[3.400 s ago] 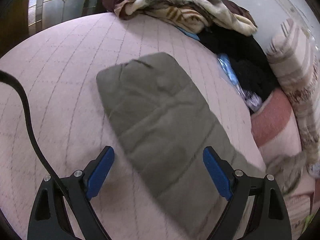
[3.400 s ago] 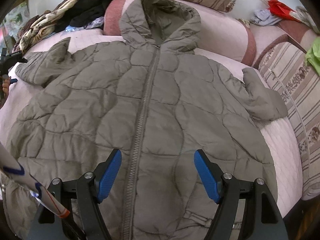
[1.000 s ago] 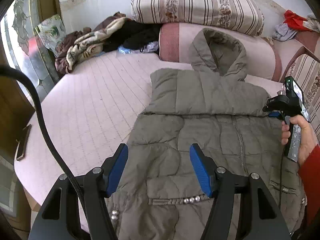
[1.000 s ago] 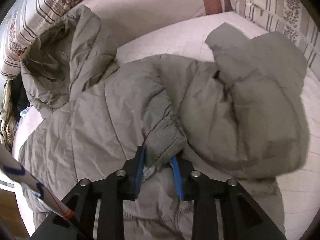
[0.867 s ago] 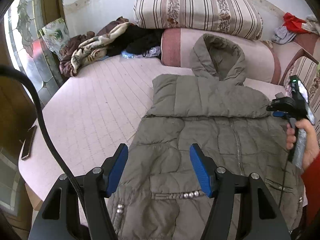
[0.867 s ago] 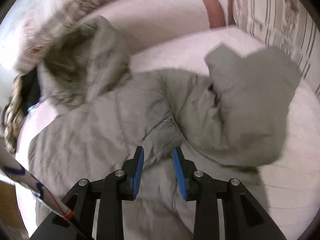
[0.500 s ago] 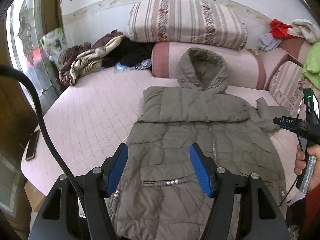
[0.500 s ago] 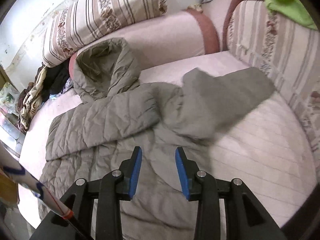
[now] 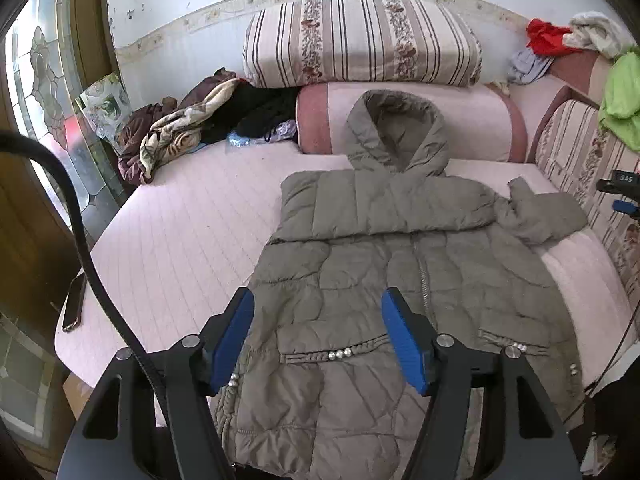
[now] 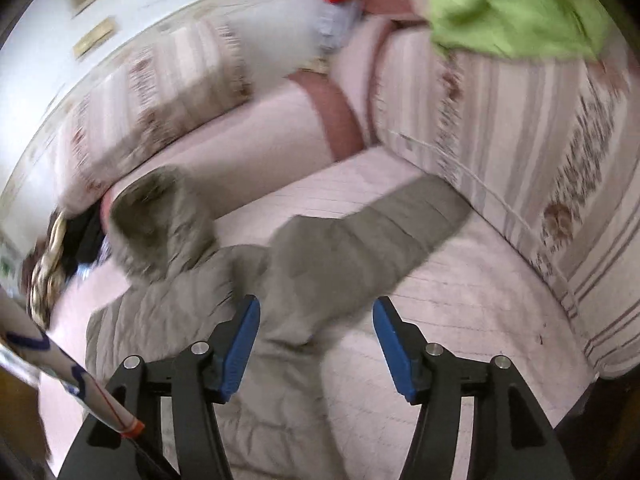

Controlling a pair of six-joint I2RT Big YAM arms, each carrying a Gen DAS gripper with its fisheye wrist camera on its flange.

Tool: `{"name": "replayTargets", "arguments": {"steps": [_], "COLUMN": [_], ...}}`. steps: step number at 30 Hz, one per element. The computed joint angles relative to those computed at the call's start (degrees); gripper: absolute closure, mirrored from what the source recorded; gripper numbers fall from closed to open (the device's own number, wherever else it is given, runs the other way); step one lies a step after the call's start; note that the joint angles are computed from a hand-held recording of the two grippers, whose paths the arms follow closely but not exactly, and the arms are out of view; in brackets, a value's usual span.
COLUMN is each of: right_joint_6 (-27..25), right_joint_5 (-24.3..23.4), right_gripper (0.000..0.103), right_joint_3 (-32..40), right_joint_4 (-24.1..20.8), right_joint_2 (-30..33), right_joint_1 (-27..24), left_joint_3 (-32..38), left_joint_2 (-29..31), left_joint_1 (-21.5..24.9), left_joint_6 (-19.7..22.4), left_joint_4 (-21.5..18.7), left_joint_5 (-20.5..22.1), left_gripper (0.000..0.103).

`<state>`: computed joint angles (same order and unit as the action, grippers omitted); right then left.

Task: Fold large clothes

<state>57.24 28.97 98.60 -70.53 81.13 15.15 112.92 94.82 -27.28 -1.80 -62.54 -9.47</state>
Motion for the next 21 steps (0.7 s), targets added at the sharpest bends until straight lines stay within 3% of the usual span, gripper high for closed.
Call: {"name": "replayTargets", "arguments": {"steps": [3,7,10,17,21], "right_joint_6": [4.0,9.8,10.5,7.6,7.6], "right_joint_5": [-3.6,-13.8,-19.5,-22.6,-23.0], "right_gripper": [0.04,0.04,0.04,0.047,0.049], "right_joint_3": [-7.3,-19.2,-24.0,-23.1,-20.5], "right_joint_4": [3.4,12.7,19.1,24.7,28.0], "right_joint_2": [-2.8,-6.7,-6.3,1.4,5.6], "right_joint_1": [-5.3,-13.8,-18.6,-25.5,-28.3], "left_joint_3": [-0.2,-0.2,0.1,4.9,10.9], "left_joint_2": [1.6,4.3,6.1,11.6,16.4], "left_joint_1": [-0.3,-0.7,-1.3,-2.2,-1.9], "left_joint_6": [0.2,0.2,0.2,-1.4,-3.0], "left_joint_4": [0.1,-0.9,-1.0,-3.4,-7.9], "left_joint_5": [-0.8,-0.7,-1.9,-3.0,-0.8], "left_gripper": [0.036,0.036,0.036,0.036,0.036]}}
